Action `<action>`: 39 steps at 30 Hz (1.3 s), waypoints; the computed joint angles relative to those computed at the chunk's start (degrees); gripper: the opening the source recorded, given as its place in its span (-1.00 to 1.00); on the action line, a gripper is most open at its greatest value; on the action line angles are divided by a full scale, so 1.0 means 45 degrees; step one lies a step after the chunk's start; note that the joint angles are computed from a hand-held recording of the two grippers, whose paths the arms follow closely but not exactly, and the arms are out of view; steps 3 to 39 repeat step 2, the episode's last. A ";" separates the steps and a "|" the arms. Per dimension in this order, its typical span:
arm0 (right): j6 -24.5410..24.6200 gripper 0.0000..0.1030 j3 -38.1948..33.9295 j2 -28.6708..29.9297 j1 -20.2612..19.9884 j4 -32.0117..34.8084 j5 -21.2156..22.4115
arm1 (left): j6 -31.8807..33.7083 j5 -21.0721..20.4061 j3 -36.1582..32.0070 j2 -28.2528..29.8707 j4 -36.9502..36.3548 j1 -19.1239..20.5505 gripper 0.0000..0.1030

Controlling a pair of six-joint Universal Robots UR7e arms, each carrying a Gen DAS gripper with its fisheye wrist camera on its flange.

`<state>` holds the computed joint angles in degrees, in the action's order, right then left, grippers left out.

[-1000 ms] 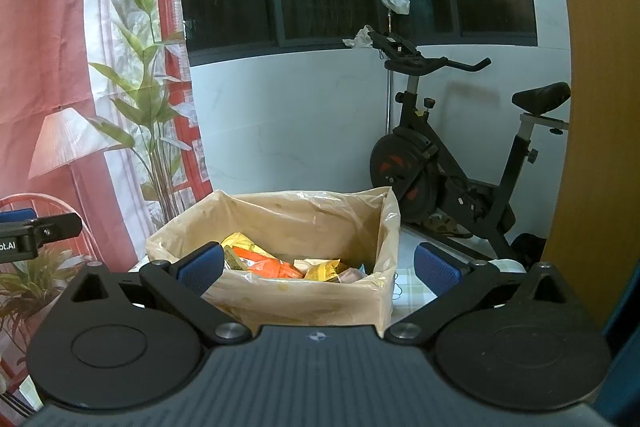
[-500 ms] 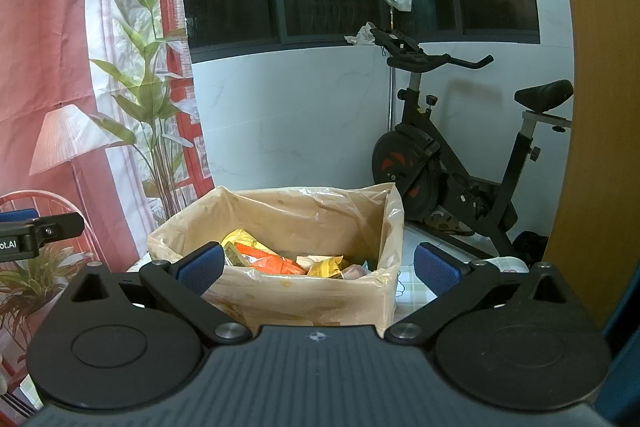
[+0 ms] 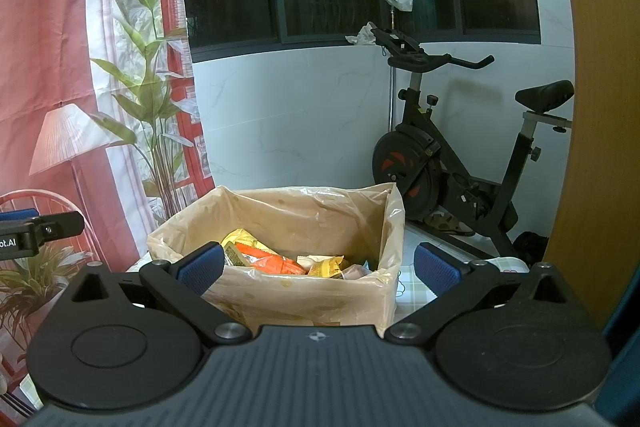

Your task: Organize snacks

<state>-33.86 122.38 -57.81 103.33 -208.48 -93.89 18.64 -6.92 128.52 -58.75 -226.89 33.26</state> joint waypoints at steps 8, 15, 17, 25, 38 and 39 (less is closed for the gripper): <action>0.0009 1.00 -0.0002 0.0003 0.0004 0.0004 -0.0009 | -0.0150 -0.0045 0.0024 -0.0044 0.0116 0.0034 0.85; 0.0009 1.00 -0.0002 0.0003 0.0004 0.0004 -0.0009 | -0.0150 -0.0045 0.0024 -0.0044 0.0116 0.0034 0.85; 0.0009 1.00 -0.0002 0.0003 0.0004 0.0004 -0.0009 | -0.0150 -0.0045 0.0024 -0.0044 0.0116 0.0034 0.85; 0.0009 1.00 -0.0002 0.0003 0.0004 0.0004 -0.0009 | -0.0150 -0.0045 0.0024 -0.0044 0.0116 0.0034 0.85; 0.0009 1.00 -0.0002 0.0003 0.0004 0.0004 -0.0009 | -0.0150 -0.0045 0.0024 -0.0044 0.0116 0.0034 0.85; 0.0009 1.00 -0.0002 0.0003 0.0004 0.0004 -0.0009 | -0.0150 -0.0045 0.0024 -0.0044 0.0116 0.0034 0.85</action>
